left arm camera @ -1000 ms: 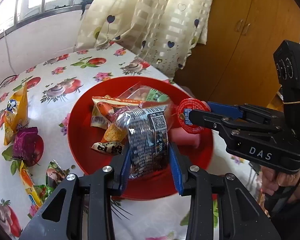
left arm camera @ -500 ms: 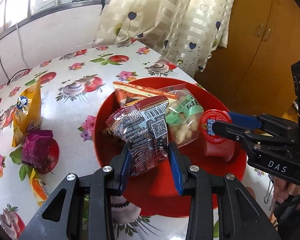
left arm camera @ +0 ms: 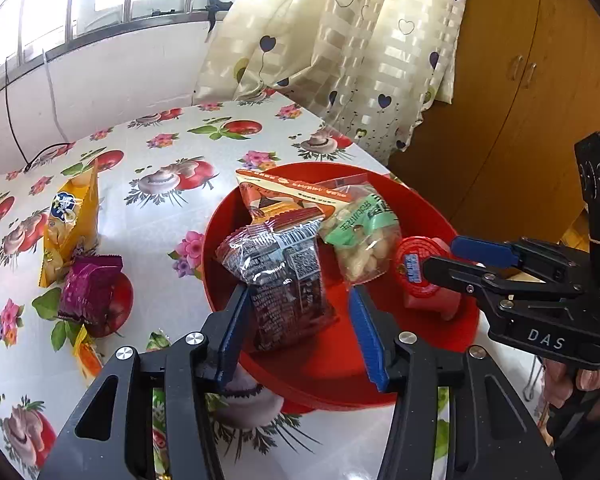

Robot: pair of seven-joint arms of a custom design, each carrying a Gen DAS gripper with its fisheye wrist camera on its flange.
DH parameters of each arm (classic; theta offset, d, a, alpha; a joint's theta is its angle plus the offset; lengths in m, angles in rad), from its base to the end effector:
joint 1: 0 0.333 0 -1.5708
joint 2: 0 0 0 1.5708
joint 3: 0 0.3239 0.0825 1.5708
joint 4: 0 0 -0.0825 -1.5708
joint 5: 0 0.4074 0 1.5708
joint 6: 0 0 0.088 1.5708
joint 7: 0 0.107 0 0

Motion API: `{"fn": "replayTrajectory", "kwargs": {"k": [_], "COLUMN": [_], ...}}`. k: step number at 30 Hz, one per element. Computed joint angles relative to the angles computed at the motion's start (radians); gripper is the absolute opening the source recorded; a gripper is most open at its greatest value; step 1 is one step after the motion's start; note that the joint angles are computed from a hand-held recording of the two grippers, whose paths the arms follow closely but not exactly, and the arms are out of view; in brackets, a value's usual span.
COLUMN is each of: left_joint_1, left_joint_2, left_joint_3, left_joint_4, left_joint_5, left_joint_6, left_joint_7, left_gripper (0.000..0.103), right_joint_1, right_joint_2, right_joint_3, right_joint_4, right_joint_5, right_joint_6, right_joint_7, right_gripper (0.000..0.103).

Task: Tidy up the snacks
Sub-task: 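Open both tools to drop the chocolate packet and jelly cup into the basket, then move both tools back toward the snack pile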

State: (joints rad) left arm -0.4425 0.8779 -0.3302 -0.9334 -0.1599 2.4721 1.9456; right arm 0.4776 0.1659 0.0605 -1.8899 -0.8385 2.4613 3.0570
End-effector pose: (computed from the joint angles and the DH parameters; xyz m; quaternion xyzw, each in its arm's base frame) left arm 0.6905 -0.4956 0.4485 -0.3263 0.8669 -0.3738 0.0489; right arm 0.5643 0.3357 0.4581 -0.5193 0.7745 -0.2606 0.2502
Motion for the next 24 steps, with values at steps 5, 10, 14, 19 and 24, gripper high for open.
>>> {"fn": "replayTrajectory", "kwargs": {"k": [5, 10, 14, 19, 24], "left_joint_1": [0.022, 0.049, 0.071, 0.098, 0.127], "left_joint_2": [-0.042, -0.087, -0.120, -0.164, -0.215], "left_joint_3": [-0.015, -0.033, -0.049, -0.068, -0.074], "left_joint_4": [-0.063, -0.129, -0.180, -0.252, -0.340], "left_joint_5": [-0.022, -0.052, -0.078, -0.119, -0.150], "left_joint_6": [0.017, 0.038, 0.053, 0.082, 0.127], "left_joint_7": [0.007, 0.020, 0.041, 0.072, 0.092], "left_gripper": [0.052, 0.052, 0.052, 0.052, 0.052], "right_joint_1": [0.012, 0.021, 0.027, 0.035, 0.047], "right_joint_2": [-0.007, -0.013, -0.018, -0.017, -0.010], "right_joint_3": [0.007, 0.015, 0.020, 0.028, 0.033], "right_joint_4": [0.013, 0.021, 0.022, 0.030, 0.041], "right_joint_5": [-0.019, -0.031, -0.038, -0.042, -0.048], "right_joint_6": [-0.014, -0.030, -0.040, -0.052, -0.060], "right_joint_7": [0.007, 0.017, 0.025, 0.025, 0.024], "right_gripper": [0.049, 0.052, 0.053, 0.054, 0.057]}}
